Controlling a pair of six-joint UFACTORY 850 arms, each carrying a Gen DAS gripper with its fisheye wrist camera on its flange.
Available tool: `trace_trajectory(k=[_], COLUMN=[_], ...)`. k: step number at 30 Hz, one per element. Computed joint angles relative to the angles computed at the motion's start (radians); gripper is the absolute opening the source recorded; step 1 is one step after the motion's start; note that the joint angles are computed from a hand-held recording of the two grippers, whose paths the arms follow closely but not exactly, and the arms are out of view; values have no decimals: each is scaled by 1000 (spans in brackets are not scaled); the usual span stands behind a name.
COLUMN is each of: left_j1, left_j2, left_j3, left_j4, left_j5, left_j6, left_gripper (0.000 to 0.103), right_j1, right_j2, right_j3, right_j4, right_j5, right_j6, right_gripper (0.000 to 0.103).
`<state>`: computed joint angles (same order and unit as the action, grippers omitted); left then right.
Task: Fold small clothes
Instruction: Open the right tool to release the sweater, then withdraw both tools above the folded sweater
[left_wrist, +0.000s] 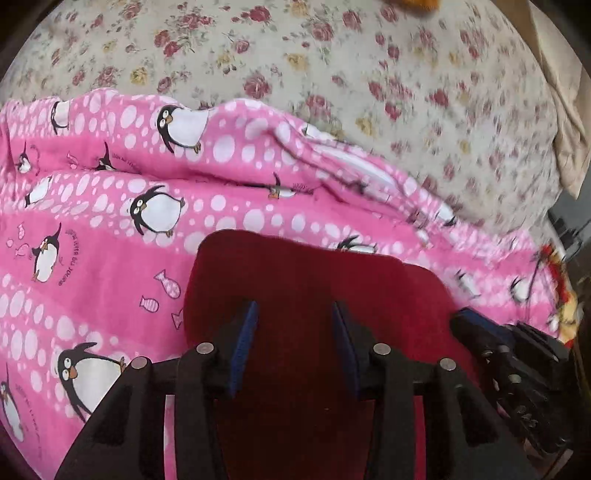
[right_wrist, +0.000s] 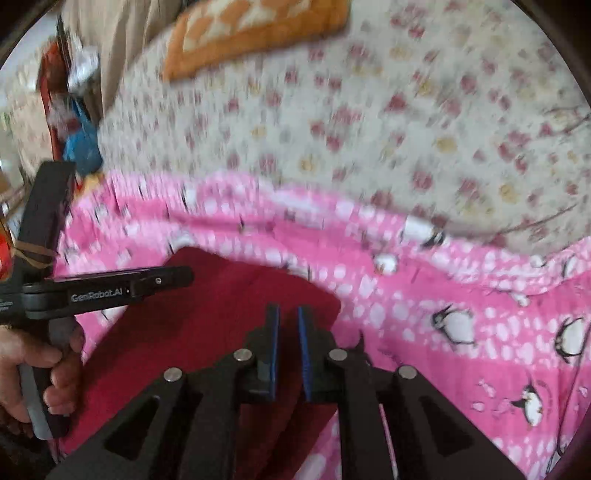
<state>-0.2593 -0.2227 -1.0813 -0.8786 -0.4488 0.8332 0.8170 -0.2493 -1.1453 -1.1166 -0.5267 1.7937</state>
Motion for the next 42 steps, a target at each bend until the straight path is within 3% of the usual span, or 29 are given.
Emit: trace_trajectory(k=[2,6,7,9,15,17,20,24,27,32,36,39,42], left_j1=[-11,-13,-10,6,33,30,42,99,109,99,84,77,95], left_j2=[5,-6,-10,-20,-53,-54,-53,-78,-86,-52,54,150,250], left_j3=[0,-10,-15,-23,-53,-53,-46,-44,-51,-26,58,135,225], left_j4=[35,53,42,-15,-112,-116,-170,-324,-338,-338,-321,-286,-274], left_j5=[12,-5,-17,-58,-154,-150,-160,-273,-298,-252,-125,-35,-14], left_j6=[-24,-31,-20,24,67,55,89,176,170,188,235,267,289], left_gripper=[30,38,40,46,62,63,64,64,64,64,64,64,64], right_j1=[-24,-35,-33,-15,-1,10,4,14,19,26,49,90,148], right_j2=[-35,-24,-27,-51,-41,-48,-39,-40,-47,-50,-51,-46,-48], right_j3=[-6,16,12,-23,-27,-35,-20,-17,-27,-37,-62,-84,-117], right_j4=[88,84,102,160,157,145,127,96,99,114,148,167,182], right_j5=[52,82,65,-51,-88,-118,-97,-112,-129,-157,-224,-327,-472], right_j6=[-85,-30,-42,-78,-110,-119,-78,-60,-67,-70,-100,-114,-136], right_gripper=[12,22,38,60,59,59,59,59,59,59,55,55,55])
